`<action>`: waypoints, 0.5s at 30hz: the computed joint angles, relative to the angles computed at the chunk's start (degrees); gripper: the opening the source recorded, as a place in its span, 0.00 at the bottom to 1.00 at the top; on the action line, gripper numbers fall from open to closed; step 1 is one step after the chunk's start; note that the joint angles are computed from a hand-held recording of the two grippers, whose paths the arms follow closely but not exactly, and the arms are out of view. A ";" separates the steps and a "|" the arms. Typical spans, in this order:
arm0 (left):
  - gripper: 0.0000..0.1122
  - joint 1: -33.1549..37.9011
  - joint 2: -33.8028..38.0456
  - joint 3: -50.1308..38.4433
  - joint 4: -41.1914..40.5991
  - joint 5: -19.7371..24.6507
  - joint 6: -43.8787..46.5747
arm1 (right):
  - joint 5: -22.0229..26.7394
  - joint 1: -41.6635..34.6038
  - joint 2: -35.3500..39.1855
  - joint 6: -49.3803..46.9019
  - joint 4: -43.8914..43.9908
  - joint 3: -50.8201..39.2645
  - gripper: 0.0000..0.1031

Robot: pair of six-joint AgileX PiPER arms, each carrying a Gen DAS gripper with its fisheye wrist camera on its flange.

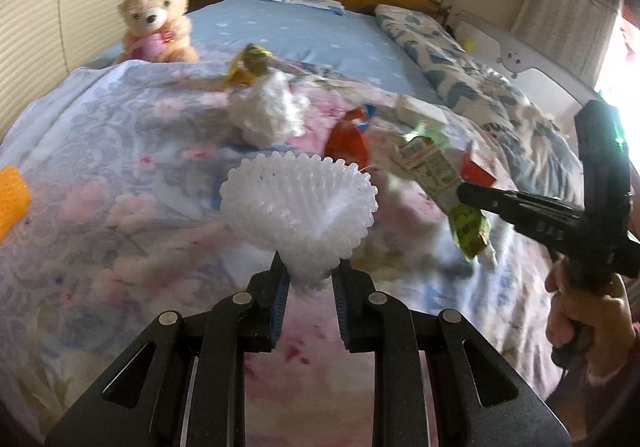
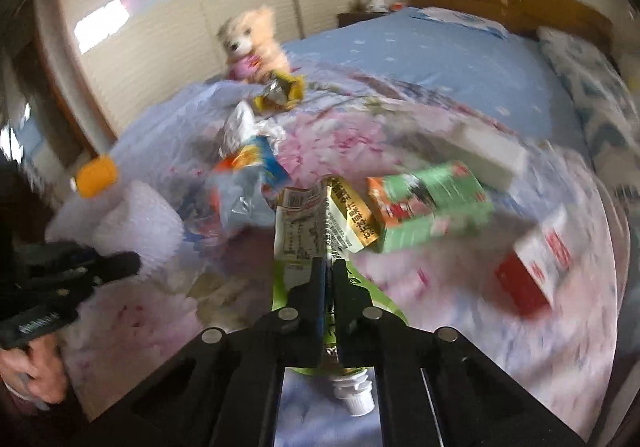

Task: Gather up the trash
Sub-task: 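Carry the white mesh sleeve and green tube over the bin with both tools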

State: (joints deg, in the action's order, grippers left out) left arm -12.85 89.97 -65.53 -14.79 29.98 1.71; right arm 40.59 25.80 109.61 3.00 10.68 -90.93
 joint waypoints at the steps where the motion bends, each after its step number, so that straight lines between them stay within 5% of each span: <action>1: 0.17 -0.53 -0.04 -0.10 -0.12 0.11 0.10 | -0.74 -0.62 -1.66 0.47 1.10 2.04 0.03; 9: 0.17 -8.96 0.93 -2.22 0.57 0.98 -1.26 | -7.78 -5.70 -17.59 3.52 6.16 21.57 0.03; 15: 0.17 -15.66 3.18 -5.69 3.61 2.02 -4.46 | -8.65 -8.65 -25.41 5.92 5.29 29.74 0.03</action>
State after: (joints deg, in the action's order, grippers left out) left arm -28.50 93.15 -71.22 -11.18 32.00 -2.76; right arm 31.95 17.15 84.21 8.92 15.97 -61.19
